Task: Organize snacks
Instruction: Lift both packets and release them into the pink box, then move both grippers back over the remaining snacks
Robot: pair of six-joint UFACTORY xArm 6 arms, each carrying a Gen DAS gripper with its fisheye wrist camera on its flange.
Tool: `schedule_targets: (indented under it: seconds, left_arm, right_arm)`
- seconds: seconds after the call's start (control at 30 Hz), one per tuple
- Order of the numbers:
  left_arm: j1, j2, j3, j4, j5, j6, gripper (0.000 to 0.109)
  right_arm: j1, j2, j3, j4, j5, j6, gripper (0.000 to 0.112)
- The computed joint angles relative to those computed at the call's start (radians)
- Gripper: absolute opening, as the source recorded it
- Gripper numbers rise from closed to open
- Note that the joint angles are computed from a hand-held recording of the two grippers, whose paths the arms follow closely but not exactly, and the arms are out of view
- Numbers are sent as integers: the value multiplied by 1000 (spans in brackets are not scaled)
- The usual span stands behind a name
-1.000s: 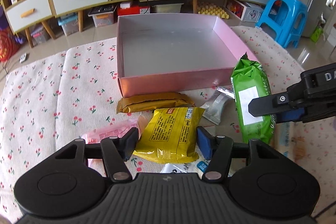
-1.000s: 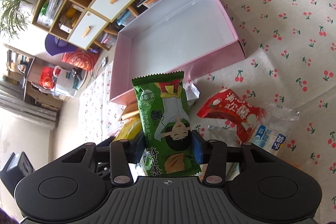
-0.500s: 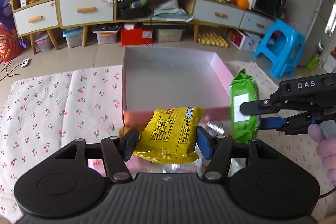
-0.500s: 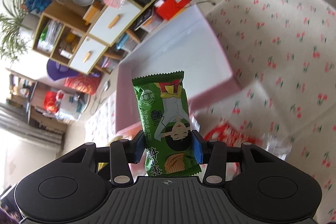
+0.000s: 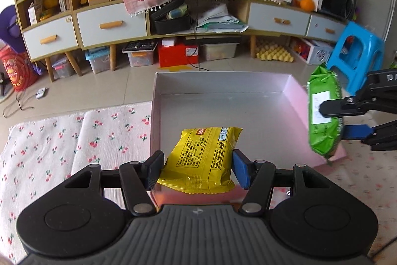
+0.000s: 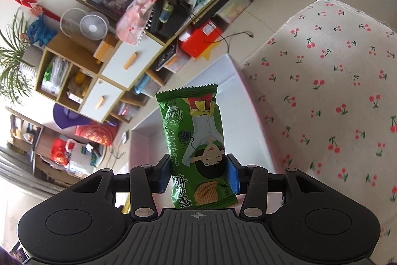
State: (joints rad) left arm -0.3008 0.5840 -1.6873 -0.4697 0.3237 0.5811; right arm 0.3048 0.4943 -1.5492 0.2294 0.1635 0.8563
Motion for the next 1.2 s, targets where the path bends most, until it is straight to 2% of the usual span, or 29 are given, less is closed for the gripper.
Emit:
schedule_targets:
  seconds: [0.1,0.43,0.47,0.57,0.67,0.8,0.87,0.97,1.2]
  left_arm:
    - [-1,6,3,10,-21,4,56]
    - [-1,25,-12,133,-5,-69,58]
    - [-1,25,-14,135,4,-67,59]
    - [-1,15,-5,150,11,-65,78]
    - [-3,-2,12,159,7,-74,81]
    - [-1,-21,14,147,38,-83,86]
    - [0,-37,24,139,49,-74,88]
    - [2,-69,55,147,48,-86,97]
    - [17,-147,124,116,78,-79,101]
  right_arm:
    - [-8,14,-10,28,-3,-30,44]
    - [-6,47,-44,65,6,-93,40]
    - [-7,45,-43,55,4,-87,43]
    - [-5,41,-47,83,18,-121,43]
    - [-3,35,-50,116,42,-154,51]
    - [-1,13,-42,29,77,-86,68]
    - [2,0,-35,0,93,-67,70]
    - [6,-23,-29,-48,131,-37,74]
    - [31,-102,13,-161,211,-12,83]
